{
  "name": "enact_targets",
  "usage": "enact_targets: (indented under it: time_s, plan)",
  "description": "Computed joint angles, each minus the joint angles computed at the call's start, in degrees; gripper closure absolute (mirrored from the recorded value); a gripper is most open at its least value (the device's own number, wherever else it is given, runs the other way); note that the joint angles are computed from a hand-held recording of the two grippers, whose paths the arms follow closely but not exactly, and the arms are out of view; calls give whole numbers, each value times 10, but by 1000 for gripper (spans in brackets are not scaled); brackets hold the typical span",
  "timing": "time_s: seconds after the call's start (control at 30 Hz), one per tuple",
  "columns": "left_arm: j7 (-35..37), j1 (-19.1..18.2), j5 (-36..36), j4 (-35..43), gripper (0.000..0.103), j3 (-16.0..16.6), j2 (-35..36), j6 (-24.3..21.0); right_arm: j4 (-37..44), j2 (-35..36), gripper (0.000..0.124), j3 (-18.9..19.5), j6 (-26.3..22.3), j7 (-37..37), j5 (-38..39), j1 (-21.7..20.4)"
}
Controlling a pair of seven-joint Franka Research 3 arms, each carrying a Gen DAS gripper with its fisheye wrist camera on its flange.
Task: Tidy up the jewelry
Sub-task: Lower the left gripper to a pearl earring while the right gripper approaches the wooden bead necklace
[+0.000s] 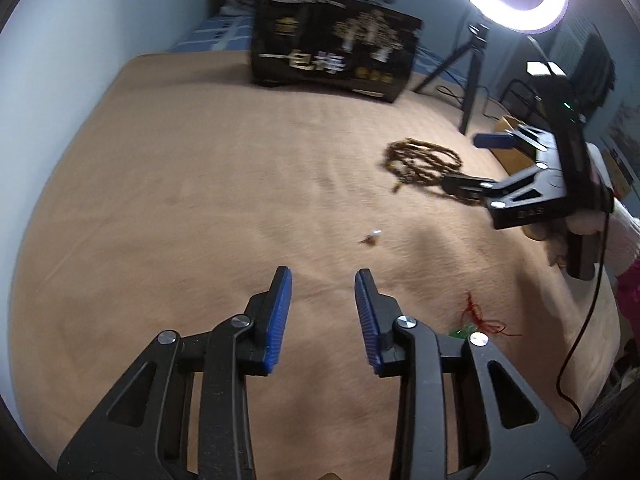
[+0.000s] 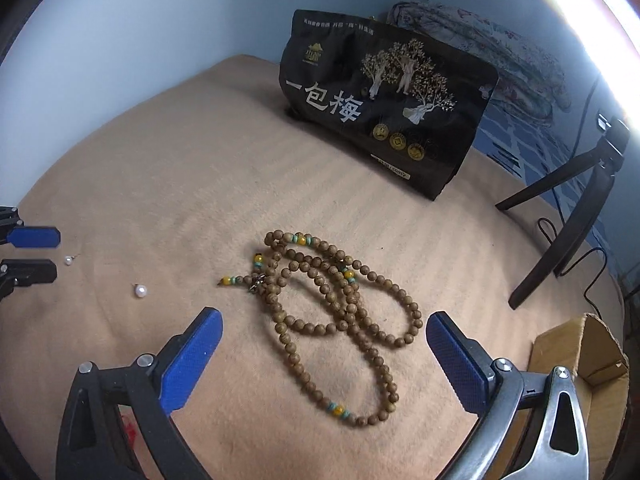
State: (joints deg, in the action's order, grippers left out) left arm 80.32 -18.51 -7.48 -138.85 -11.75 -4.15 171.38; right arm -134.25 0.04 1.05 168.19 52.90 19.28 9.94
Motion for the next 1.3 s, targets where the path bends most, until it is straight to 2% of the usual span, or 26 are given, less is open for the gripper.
enact_targets:
  time_s: [0.2, 0.53, 0.6, 0.73, 0.83, 0.93, 1.1, 1.23, 1.3]
  plan:
    - [46, -1, -15, 47, 70, -19, 52, 5, 25, 27, 21, 5, -2, -43, 36, 0]
    - [-39, 18, 136, 97, 76, -31, 107, -5, 54, 71, 21, -1, 15, -9, -28, 4]
    - [-45, 21, 151, 104, 84, -33, 114, -10, 58, 79, 21, -4, 19, 3, -44, 5]
    - [-63, 22, 180, 111, 84, -32, 122, -11, 69, 92, 22, 7, 18, -12, -26, -4]
    - [-83, 21, 201, 113, 88, -28, 128, -5, 82, 103, 24, 21, 16, -37, 4, -16]
    - [-94, 24, 209, 113, 91, -29, 132, 1, 100, 111, 33, 44, -15, -87, 67, -38]
    - [-94, 35, 198, 114, 93, -37, 137, 7, 120, 116, 54, 45, -49, -133, 123, -41]
    - [-110, 29, 215, 112, 94, -29, 138, 13, 119, 112, 85, 39, -57, -138, 135, -33]
    - [-109, 33, 213, 111, 94, -33, 138, 15, 118, 110, 94, 39, -62, -143, 143, -31]
